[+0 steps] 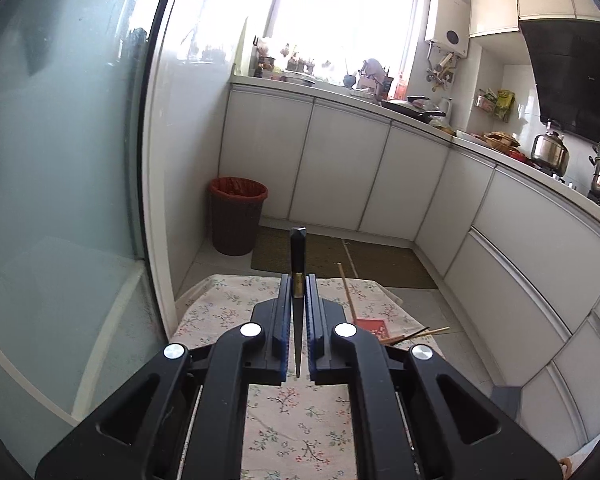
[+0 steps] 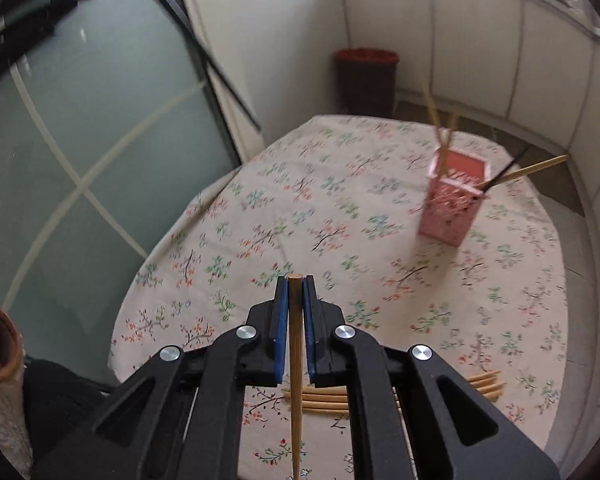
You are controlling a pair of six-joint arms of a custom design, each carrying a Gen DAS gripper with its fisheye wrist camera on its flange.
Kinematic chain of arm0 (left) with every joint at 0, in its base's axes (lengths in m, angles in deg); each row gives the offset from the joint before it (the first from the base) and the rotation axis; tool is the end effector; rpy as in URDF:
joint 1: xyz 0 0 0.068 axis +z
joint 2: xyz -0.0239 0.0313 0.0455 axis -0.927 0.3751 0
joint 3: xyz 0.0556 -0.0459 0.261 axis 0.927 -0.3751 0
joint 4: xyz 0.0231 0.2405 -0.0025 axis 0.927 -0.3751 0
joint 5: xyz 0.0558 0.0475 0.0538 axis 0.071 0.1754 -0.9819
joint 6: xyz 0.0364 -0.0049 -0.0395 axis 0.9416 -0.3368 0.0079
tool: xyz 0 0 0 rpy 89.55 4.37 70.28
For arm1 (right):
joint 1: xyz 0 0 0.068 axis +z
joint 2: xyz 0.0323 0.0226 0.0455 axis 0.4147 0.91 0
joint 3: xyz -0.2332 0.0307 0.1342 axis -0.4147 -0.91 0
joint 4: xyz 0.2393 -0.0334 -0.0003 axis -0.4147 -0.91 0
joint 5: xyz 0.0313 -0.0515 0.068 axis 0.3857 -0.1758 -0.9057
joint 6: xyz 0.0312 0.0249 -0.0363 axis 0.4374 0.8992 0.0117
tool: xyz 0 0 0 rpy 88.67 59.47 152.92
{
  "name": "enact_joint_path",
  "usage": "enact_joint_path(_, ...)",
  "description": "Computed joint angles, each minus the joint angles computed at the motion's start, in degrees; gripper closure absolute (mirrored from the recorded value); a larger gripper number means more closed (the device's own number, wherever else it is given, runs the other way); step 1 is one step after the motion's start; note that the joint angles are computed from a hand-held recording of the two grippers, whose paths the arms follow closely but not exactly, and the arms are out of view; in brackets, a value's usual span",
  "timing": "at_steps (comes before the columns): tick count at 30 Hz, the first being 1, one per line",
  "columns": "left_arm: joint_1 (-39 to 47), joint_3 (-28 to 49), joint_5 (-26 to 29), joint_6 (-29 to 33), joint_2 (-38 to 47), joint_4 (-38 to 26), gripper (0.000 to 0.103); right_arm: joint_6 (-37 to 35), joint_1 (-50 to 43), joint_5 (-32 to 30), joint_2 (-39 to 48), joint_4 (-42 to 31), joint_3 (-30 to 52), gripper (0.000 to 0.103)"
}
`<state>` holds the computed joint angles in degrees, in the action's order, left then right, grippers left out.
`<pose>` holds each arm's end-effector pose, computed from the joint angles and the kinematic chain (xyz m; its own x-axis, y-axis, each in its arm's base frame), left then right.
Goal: Organize utensils
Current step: 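Lower both held chopsticks into the pink holder and open both grippers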
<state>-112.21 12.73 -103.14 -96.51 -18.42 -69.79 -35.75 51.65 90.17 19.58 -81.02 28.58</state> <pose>0.1588 -0.1413 0.4216 -0.4960 -0.0160 -0.8682 0.3429 0.9150 -0.2127 0.1398 0.0706 0.2712 -0.7600 -0.0085 -0.6498 -0.1909 0.9587 0.2108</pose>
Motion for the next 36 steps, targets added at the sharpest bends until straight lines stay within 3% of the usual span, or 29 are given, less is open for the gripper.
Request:
enact_joint_path(5,-2.83,1.50,1.48,-1.47,1.83,-0.22,0.097,-3.44,-13.74,-2.25,-11.34,-8.01,7.13,0.095)
enact_joint_path(8,-4.13,3.28,1.17,-1.78,4.20,-0.23,0.097,-8.23,-26.97,-9.43,-12.22,-11.33,13.45,0.095)
enact_joint_path(15,-3.85,8.27,4.65,-1.72,10.51,-0.68,0.097,-17.51,-52.40,-26.80,-1.32,-17.38,30.41,0.095)
enact_joint_path(21,-4.24,13.54,4.54,-0.07,15.64,-1.51,0.097,-21.31,-63.56,-35.93,10.43,-25.62,47.76,0.095)
enact_joint_path(28,-3.94,22.09,3.23,1.99,23.72,-0.44,0.097,-15.06,-61.67,-32.60,17.63,-18.83,57.37,0.095)
enact_joint_path(33,-3.01,28.27,3.43,3.41,31.68,1.31,0.097,-11.76,-56.37,-26.47,21.81,-11.19,57.15,0.095)
enact_joint_path(36,-2.44,29.66,4.32,3.34,36.34,3.67,0.097,-11.10,-52.56,-22.51,23.11,-5.84,52.82,0.095)
